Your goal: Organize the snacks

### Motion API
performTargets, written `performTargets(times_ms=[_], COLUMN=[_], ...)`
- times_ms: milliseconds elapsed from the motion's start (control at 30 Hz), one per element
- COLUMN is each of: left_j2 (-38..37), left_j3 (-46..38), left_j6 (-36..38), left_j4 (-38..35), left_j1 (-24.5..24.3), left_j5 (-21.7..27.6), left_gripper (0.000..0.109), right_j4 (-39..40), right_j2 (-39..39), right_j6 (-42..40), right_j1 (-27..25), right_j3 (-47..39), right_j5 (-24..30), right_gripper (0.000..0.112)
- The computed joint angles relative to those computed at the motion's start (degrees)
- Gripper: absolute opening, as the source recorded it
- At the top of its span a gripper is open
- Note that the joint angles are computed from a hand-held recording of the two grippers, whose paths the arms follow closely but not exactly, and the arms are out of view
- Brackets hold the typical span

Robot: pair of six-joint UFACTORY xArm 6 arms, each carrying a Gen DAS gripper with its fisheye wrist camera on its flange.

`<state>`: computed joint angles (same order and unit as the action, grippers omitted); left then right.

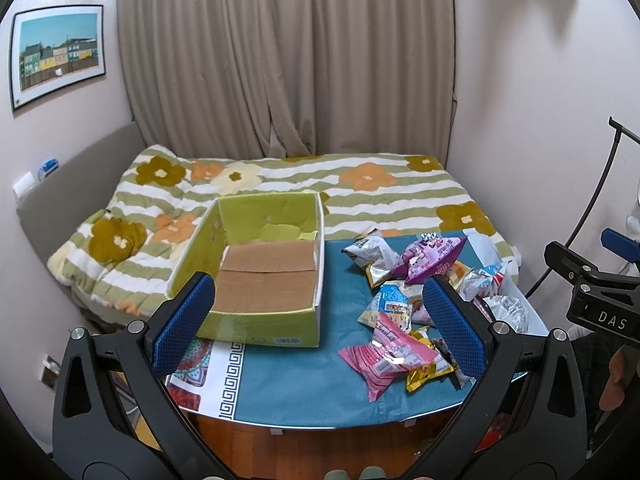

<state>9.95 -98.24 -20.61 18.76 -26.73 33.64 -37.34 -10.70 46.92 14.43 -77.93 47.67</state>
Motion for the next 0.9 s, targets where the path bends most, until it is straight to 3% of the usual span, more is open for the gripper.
performTargets(times_ms=[700, 900], left_j2=[0.9, 5.4], left_j3=[-0.7, -6.7], left_j6=[0.5, 6.2], left_j4=[-0.6, -8.2], left_j1=[0.3, 1.2], left_j5=[0.2, 5.3], left_gripper=[0.103, 0.103], right_j4=[-0.1, 0.5], right_j2=[0.4, 1.4], right_j6=[0.0, 1.1], right_j1=[0.1, 0.3], right_j3=[-0.5, -1.0], right_j5=[0.3, 1.3], right_gripper=[0.103, 0.103])
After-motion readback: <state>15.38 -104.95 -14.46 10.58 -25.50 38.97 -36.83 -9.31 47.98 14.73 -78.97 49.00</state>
